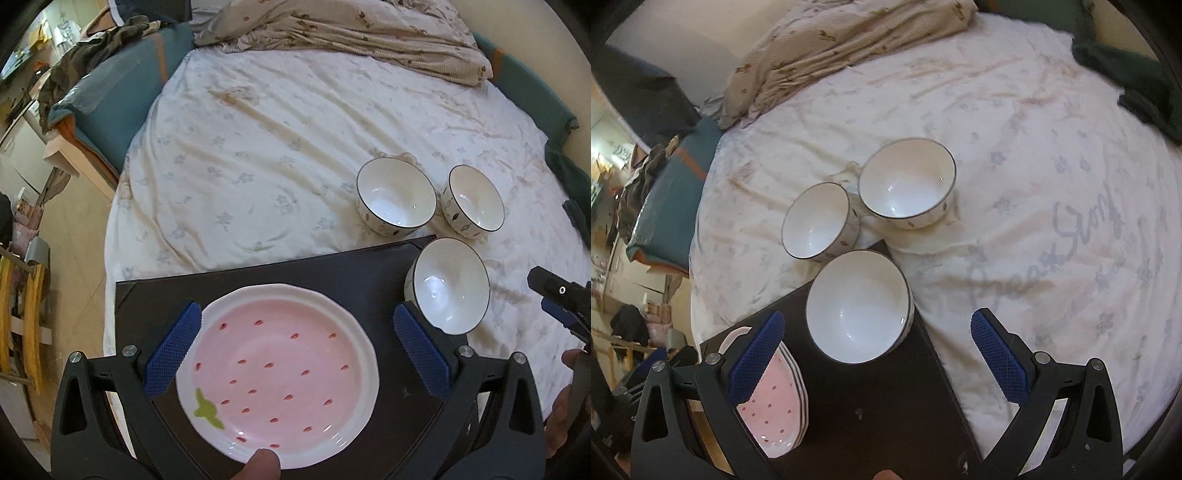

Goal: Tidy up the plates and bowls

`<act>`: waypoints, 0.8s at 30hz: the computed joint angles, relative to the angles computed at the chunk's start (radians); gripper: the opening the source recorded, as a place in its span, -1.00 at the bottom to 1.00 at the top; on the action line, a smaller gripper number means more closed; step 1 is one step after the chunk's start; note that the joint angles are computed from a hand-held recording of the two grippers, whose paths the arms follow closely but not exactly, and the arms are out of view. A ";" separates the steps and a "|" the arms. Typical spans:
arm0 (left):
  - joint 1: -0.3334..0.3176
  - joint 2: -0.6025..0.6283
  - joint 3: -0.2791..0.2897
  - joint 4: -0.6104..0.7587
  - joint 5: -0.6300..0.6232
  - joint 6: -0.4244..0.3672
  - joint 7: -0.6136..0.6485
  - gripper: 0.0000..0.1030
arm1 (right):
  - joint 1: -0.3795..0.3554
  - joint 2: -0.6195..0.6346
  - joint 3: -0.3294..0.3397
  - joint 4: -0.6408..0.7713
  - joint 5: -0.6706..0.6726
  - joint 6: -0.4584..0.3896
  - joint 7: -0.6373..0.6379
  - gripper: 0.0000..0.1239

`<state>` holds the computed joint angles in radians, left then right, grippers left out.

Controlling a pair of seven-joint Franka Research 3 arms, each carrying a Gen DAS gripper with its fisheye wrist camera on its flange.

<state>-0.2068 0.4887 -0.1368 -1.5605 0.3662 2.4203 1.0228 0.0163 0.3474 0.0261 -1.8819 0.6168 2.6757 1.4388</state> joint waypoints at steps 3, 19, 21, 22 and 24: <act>0.002 0.045 -0.014 0.056 -0.033 -0.034 0.020 1.00 | -0.023 0.028 0.006 0.030 0.037 -0.039 0.003 0.66; -0.053 0.372 -0.058 0.498 -0.194 -0.248 0.149 0.39 | -0.049 0.176 0.002 0.161 0.028 -0.197 0.100 0.19; -0.060 0.412 -0.060 0.552 -0.220 -0.278 0.149 0.24 | -0.050 0.183 0.006 0.172 0.021 -0.207 0.097 0.04; -0.063 0.424 -0.058 0.567 -0.227 -0.285 0.147 0.12 | -0.049 0.185 0.008 0.174 0.019 -0.203 0.093 0.00; -0.079 0.457 -0.049 0.615 -0.227 -0.314 0.145 -0.04 | -0.048 0.188 0.010 0.175 0.015 -0.197 0.089 -0.19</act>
<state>-0.2860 0.9455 -0.1854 -0.9459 0.1395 2.1066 1.1674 -0.0313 0.5357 0.0357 -1.7066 0.6319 2.4785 1.5279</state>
